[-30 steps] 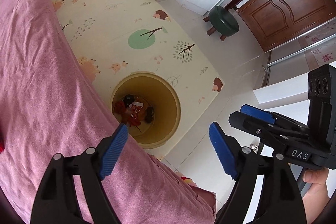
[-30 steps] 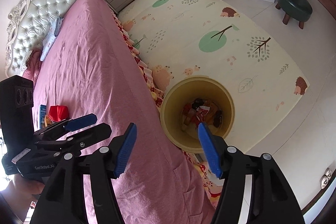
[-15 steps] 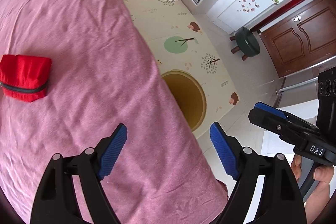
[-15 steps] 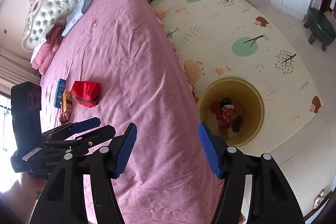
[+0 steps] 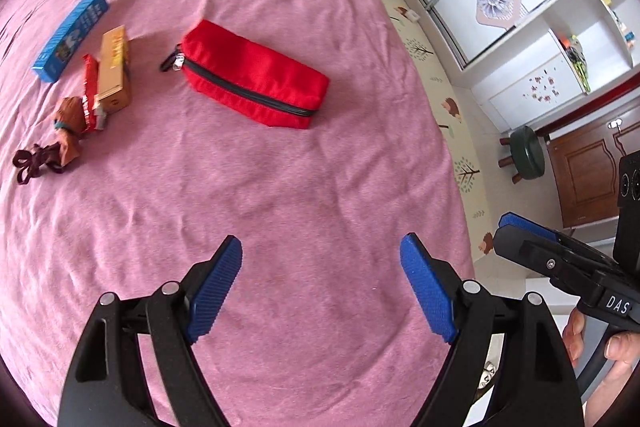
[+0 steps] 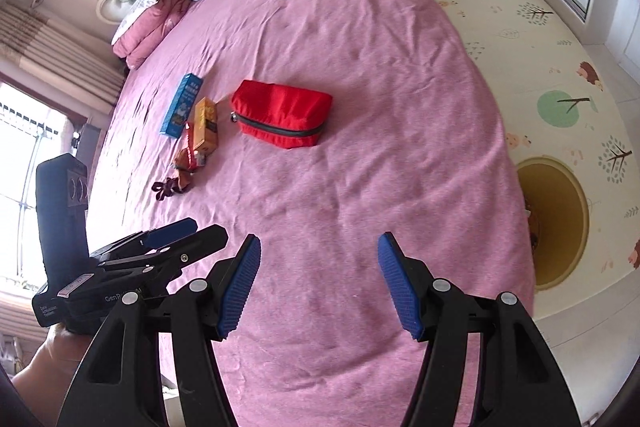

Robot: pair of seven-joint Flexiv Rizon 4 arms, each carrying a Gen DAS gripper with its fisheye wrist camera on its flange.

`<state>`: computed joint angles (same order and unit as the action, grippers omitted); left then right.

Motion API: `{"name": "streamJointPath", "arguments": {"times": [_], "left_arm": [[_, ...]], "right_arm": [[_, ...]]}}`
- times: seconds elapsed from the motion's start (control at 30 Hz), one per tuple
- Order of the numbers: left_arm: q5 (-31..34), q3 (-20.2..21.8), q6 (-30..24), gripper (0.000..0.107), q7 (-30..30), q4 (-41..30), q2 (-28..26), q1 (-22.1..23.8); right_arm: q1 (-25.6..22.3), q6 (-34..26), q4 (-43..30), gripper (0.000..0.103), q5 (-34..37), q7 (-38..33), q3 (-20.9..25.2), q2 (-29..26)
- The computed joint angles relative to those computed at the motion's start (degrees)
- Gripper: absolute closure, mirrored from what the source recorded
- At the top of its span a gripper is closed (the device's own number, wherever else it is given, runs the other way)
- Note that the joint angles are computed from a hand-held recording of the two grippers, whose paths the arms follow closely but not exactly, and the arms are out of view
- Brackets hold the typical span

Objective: Collect trash
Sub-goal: 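Move both open tools back over the socks on the bed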

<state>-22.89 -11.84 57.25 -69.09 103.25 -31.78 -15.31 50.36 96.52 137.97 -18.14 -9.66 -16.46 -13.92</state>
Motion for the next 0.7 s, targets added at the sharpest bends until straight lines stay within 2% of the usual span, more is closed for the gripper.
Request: {"name": "streamJointPath", "arguments": {"times": [0.13, 0.23, 0.43, 0.7], "left_arm": [[-1.45, 0.91, 1.51, 0.026, 0.80, 2.21, 1.33, 2.83], [-2.01, 1.72, 2.03, 0.026, 1.58, 3.37, 2.05, 4.84], [-1.84, 3.31, 2.07, 0.026, 3.89, 3.88, 2.19, 8.44], [-0.91, 5.00, 0.50, 0.024, 6.97, 0.64, -0.49, 12.47]], "right_arm": [[-8.17, -4.02, -8.80, 0.043, -0.17, -2.79, 10.77, -4.66], [-12.13, -6.52, -14.86, 0.043, -0.47, -4.61, 16.24, -8.20], [-16.38, -11.91, -25.63, 0.043, 0.22, -8.73, 23.21, -14.50], [-18.12, -19.85, -41.60, 0.043, 3.05, -15.26, 28.08, -23.83]]}}
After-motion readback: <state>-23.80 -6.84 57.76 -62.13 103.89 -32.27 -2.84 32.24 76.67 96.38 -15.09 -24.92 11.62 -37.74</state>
